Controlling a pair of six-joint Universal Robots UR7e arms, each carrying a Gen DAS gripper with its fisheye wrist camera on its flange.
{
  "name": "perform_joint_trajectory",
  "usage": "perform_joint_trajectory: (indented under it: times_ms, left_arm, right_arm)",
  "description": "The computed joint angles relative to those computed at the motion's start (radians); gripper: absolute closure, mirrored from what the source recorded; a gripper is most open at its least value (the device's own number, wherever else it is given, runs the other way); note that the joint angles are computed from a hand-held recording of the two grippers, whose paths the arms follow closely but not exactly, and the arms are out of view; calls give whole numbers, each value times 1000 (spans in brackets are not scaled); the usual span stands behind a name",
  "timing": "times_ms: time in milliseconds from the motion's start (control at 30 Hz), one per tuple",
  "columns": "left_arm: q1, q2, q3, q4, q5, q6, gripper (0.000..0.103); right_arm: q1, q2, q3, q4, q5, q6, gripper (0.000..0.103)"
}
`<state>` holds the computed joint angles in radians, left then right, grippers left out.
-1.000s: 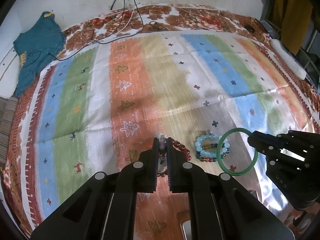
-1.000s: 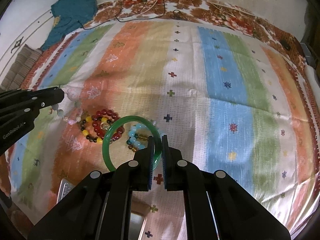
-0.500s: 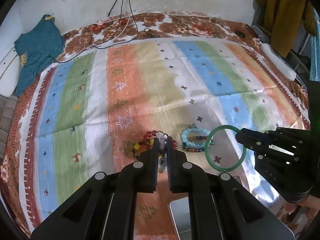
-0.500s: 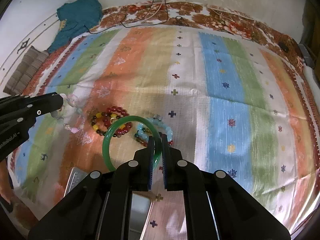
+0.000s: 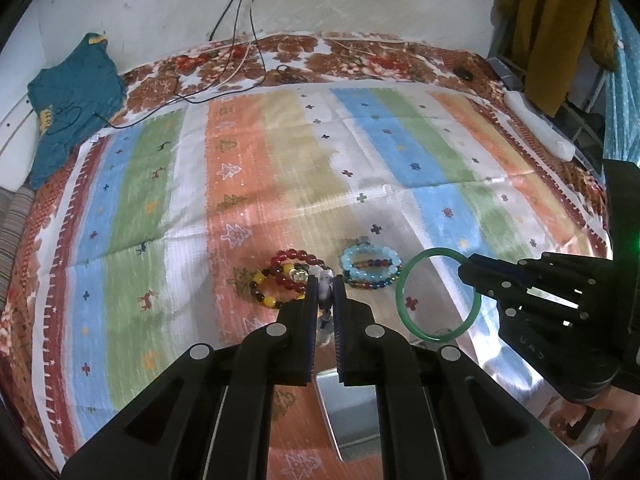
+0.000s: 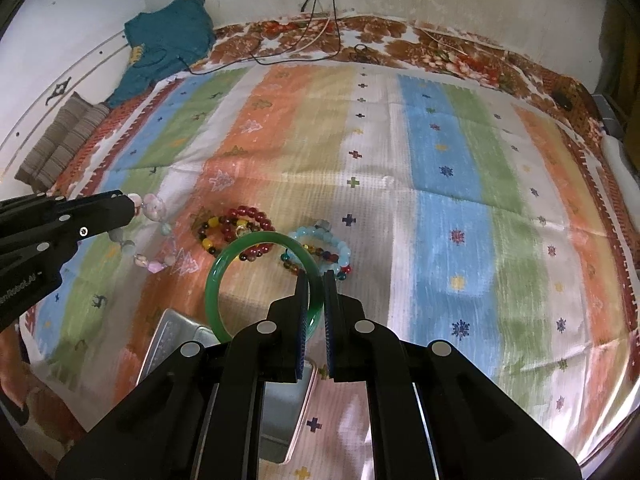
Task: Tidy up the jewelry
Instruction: 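Lift the bangle with the right tool while the left tool lifts the white bracelet toward the tin, then open the right tool over the tin while the left tool releases the white bracelet into it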
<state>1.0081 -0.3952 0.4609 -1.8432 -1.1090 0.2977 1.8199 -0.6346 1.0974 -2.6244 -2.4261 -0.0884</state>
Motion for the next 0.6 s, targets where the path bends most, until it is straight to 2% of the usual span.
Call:
perform_joint_trajectory:
  times_ms: [267,600]
  left_arm:
    - [-9,-106,185,-98,-38,8,96]
    - [-22,-213,376,-202,-45,36,96]
  right_arm:
    - [10,-33,71,-47,-2,2,95]
    - [27,-62,148,-94,-3,-9,95]
